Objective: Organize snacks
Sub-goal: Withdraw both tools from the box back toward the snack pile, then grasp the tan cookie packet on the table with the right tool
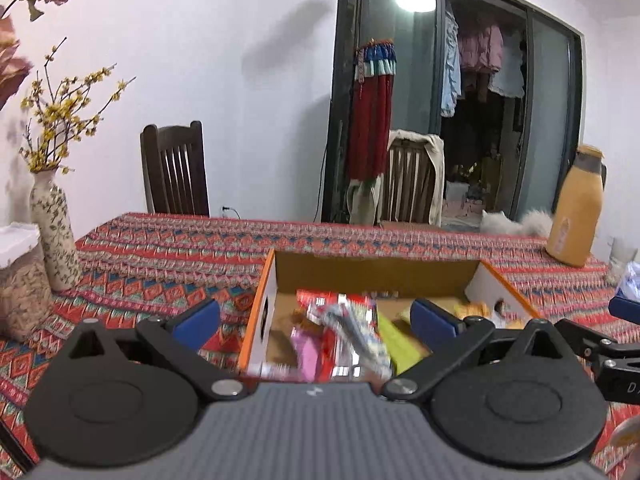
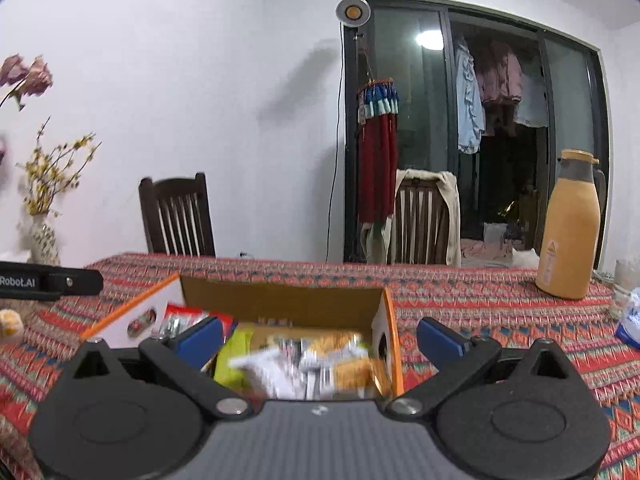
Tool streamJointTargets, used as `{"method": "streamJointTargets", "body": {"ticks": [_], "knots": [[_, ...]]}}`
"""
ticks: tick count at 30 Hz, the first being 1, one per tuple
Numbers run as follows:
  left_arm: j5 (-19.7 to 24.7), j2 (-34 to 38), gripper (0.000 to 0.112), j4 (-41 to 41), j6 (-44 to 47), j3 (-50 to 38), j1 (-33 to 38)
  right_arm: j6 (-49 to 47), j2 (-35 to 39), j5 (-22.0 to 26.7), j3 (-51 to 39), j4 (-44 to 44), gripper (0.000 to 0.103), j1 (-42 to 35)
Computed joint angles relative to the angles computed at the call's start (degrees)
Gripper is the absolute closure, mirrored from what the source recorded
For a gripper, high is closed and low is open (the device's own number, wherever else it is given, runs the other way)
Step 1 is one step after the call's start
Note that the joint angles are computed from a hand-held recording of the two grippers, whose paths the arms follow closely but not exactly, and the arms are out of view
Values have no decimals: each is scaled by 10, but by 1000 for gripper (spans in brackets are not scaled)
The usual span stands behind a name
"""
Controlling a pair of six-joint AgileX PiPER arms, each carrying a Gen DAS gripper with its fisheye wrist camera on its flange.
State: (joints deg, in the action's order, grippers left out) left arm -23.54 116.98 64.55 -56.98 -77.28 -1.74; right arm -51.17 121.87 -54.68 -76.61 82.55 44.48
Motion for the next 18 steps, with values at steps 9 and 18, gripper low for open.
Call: {"method": "streamJointTargets", "body": {"ticks": [9,18], "knots": [[-29,22,9,-55,126,86,27,84,-2,-1,96,56,0,51],[-47,52,9,-62,124,85,42,161,6,6,132,61,0,62]]}}
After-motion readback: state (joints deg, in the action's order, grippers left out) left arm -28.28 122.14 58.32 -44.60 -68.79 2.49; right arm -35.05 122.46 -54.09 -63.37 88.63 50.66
